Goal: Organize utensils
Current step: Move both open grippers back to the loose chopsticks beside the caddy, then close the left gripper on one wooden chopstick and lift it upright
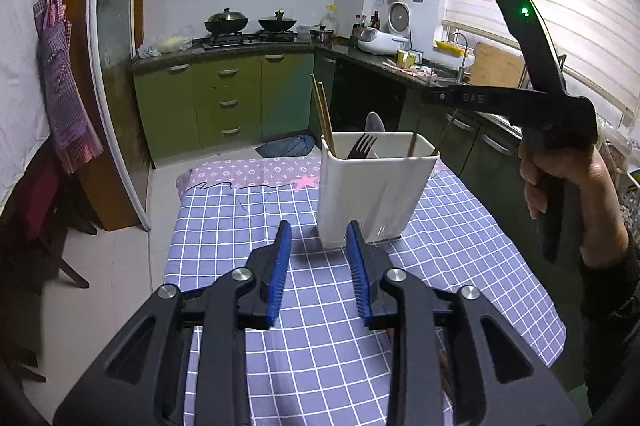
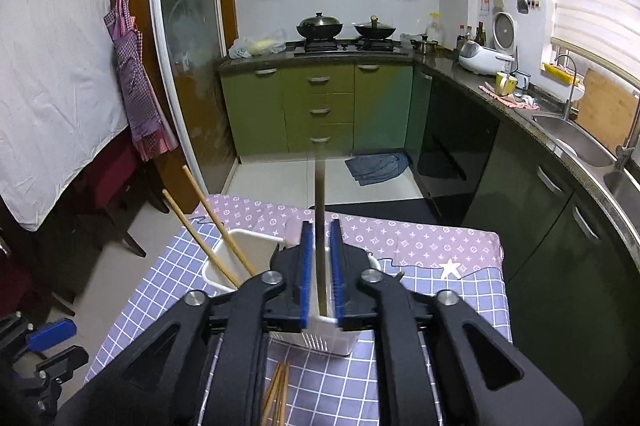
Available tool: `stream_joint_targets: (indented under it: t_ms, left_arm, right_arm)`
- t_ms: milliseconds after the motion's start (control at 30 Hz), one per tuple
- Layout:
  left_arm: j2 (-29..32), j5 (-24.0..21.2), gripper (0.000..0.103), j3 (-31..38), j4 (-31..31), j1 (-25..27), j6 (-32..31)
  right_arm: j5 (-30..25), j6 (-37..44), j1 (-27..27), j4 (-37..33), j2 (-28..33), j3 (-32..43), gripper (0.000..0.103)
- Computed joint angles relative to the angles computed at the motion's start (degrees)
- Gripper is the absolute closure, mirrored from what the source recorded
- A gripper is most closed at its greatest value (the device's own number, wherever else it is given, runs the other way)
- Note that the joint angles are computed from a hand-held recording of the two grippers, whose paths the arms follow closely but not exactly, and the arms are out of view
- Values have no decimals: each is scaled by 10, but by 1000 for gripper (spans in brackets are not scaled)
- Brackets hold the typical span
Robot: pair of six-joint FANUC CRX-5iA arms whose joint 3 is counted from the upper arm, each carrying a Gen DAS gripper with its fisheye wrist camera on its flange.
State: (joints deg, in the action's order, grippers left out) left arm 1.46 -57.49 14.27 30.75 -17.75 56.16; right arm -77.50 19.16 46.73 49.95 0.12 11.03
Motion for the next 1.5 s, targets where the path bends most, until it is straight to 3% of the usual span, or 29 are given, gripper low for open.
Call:
stream_joint_targets:
  t_ms: [233, 333, 500, 600, 733, 867, 1067, 1500]
  left_arm:
    - [3, -21, 72, 15, -21, -7, 11]
    - [10, -49, 69, 26, -32, -13, 21]
    - [59, -141, 64, 87, -99, -46, 74]
    - [122, -232, 65, 159, -128, -69, 118]
    - [194, -310, 65, 238, -159, -99, 159]
    - [252, -367, 77, 308, -185, -119, 192]
    - [291, -395, 79, 364, -220, -135, 212]
    - [333, -428, 79, 408, -259, -162, 227]
  right_arm:
    - [-26, -50, 93, 62, -59, -58, 89]
    - [-63, -82, 154, 61, -93, -97, 82]
    - [-116, -155, 210, -18, -144, -179, 77]
    - [-116, -196, 216, -69, -170, -222, 77]
    - [-108, -237, 225, -117, -203, -275, 77]
    - [-93, -256, 230, -132, -227, -309, 70]
    - [-70, -264, 226, -136, -240, -326, 69]
    - [-39, -258, 209, -145, -249, -334, 67]
